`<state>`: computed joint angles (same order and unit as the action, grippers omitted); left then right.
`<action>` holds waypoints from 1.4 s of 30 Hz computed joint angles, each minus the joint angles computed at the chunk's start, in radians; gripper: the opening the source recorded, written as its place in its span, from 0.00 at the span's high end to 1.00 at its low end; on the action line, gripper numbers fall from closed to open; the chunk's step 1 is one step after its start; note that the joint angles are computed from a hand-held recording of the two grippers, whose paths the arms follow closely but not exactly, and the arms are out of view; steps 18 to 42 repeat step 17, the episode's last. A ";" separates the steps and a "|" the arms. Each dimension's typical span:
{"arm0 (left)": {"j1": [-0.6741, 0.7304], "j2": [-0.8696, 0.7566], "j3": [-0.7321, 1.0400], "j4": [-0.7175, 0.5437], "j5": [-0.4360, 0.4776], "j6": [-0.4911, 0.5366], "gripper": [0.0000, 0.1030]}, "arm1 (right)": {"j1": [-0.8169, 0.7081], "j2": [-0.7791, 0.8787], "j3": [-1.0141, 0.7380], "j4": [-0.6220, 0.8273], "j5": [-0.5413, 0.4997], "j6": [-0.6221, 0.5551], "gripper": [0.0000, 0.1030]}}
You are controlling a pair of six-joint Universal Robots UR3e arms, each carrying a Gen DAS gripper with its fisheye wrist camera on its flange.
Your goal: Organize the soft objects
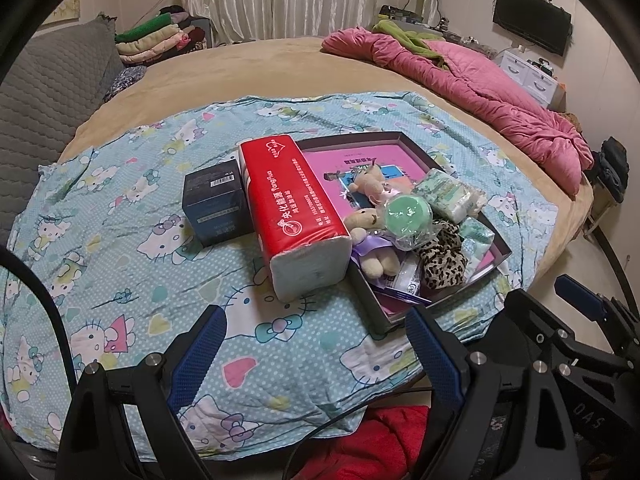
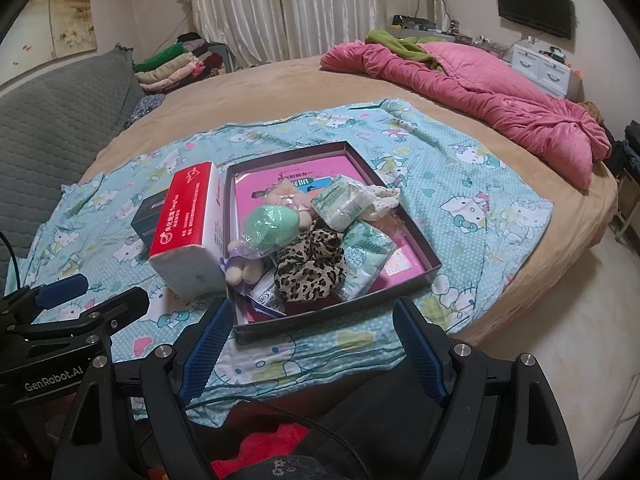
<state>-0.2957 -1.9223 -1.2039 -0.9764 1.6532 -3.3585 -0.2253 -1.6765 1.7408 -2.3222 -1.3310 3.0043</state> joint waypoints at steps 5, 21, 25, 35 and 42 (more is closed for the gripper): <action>0.001 -0.003 -0.002 0.005 0.005 -0.005 0.12 | 0.001 0.003 0.001 -0.004 -0.002 0.000 0.20; 0.008 0.004 -0.027 0.031 -0.007 -0.001 0.12 | 0.003 0.005 -0.002 -0.004 -0.003 0.002 0.20; 0.008 0.004 -0.027 0.031 -0.007 -0.001 0.12 | 0.003 0.005 -0.002 -0.004 -0.003 0.002 0.20; 0.008 0.004 -0.027 0.031 -0.007 -0.001 0.12 | 0.003 0.005 -0.002 -0.004 -0.003 0.002 0.20; 0.008 0.004 -0.027 0.031 -0.007 -0.001 0.12 | 0.003 0.005 -0.002 -0.004 -0.003 0.002 0.20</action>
